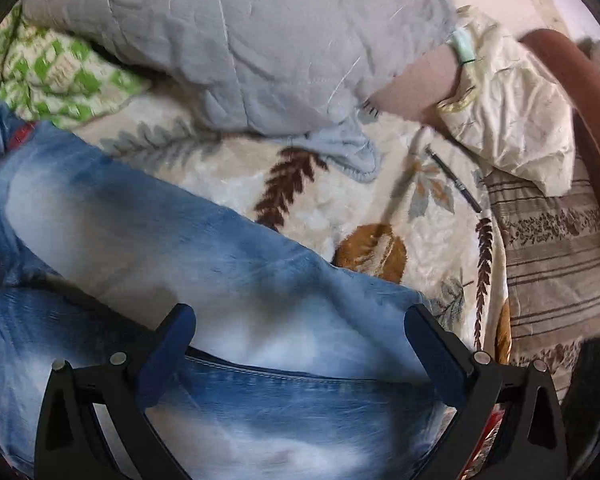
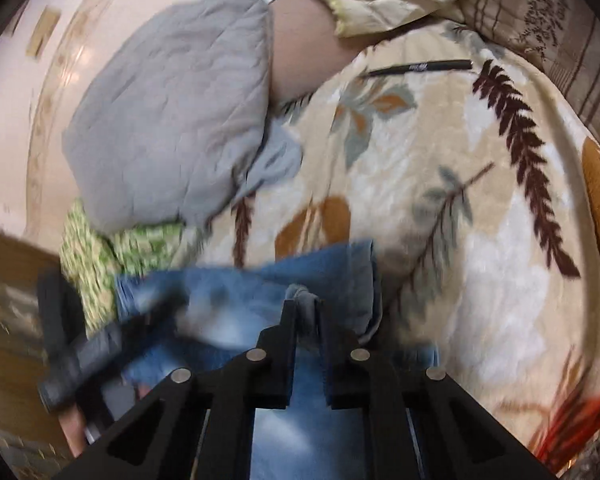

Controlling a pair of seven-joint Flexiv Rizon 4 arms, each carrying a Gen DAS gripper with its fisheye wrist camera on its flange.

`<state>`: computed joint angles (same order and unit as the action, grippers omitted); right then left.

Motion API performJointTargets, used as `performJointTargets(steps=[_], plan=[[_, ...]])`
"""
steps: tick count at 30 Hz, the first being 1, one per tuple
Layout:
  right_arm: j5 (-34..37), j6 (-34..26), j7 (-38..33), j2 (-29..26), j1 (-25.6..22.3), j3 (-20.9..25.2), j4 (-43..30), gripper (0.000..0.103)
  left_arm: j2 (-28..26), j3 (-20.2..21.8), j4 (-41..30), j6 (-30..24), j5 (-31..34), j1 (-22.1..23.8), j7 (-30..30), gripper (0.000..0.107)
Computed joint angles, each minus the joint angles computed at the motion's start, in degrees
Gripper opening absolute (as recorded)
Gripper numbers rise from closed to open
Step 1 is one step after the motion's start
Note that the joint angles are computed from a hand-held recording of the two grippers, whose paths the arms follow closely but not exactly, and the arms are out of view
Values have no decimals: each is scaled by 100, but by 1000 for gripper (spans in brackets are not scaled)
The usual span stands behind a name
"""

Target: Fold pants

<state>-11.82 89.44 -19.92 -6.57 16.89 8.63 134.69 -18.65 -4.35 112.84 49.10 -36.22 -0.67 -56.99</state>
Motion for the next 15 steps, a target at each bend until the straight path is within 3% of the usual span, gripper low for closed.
performJointTargets(steps=[3, 8, 11, 13, 15], plan=[[-1164, -54, 813, 245, 290, -403, 315, 11, -162, 18, -155, -191, 76, -25, -404, 103], [-181, -179, 91, 278, 5, 195, 321, 10, -321, 195, -391, -112, 972, -300, -1163, 102], [-146, -246, -57, 286, 43, 235, 318, 10, -395, 416, -569, 67, 1879, -539, -1753, 76], [125, -382, -248, 224, 20, 311, 242, 10, -384, 386, -549, 51, 1997, -487, -1864, 41], [749, -321, -700, 102, -85, 484, 122, 10, -338, 262, -441, 72, 1795, -346, -1784, 23]])
